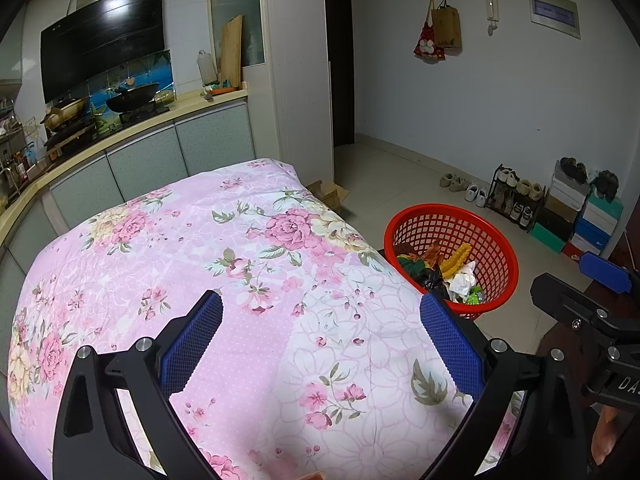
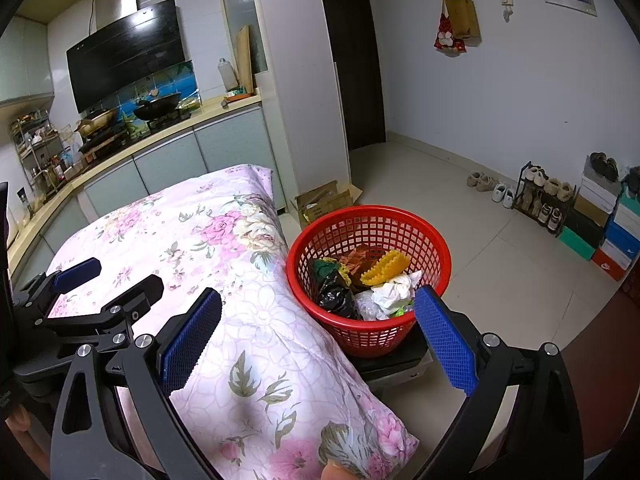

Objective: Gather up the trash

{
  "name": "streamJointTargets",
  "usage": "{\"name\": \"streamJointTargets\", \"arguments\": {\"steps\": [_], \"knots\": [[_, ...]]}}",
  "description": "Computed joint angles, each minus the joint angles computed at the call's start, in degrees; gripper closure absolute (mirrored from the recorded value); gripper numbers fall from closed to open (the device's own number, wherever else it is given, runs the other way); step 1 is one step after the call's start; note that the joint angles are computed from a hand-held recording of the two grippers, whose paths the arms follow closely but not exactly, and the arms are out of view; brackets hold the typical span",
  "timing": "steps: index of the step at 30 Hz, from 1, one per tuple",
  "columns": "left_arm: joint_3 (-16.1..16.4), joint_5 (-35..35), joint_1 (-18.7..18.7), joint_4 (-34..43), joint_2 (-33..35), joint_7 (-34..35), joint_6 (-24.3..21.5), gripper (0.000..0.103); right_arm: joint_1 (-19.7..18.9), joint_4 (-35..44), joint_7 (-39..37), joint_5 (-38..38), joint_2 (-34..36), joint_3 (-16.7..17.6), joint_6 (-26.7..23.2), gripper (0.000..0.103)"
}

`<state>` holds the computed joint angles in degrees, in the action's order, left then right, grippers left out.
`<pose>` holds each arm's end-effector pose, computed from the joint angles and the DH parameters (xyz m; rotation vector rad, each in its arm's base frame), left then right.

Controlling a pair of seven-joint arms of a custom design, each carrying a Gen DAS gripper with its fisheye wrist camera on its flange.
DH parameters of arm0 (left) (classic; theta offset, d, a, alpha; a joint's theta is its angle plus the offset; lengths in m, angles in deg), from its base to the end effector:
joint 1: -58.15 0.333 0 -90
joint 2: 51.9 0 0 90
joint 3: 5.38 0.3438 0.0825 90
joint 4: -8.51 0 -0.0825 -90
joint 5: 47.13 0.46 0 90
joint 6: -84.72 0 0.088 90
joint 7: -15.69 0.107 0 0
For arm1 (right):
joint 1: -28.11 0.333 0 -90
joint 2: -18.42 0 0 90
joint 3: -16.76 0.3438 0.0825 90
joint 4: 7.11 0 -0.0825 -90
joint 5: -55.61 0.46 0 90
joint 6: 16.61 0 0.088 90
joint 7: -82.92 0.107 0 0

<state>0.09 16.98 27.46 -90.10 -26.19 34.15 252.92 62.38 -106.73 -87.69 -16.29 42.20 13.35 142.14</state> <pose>0.6650 -0.3868 0.3687 -1.4767 1.8879 -0.8729 0.6294 0.4295 0.3683 -1.5388 1.7202 -0.7010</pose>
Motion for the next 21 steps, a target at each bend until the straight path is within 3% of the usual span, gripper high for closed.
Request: {"name": "streamJointTargets", "arguments": {"steps": [21], "knots": [[-0.1,0.3,0.0,-0.1,-0.1,-0.2,-0.1,0.007,0.0,-0.1,0.4,-0.2,-0.1,0.0,0.0,0.009]]}}
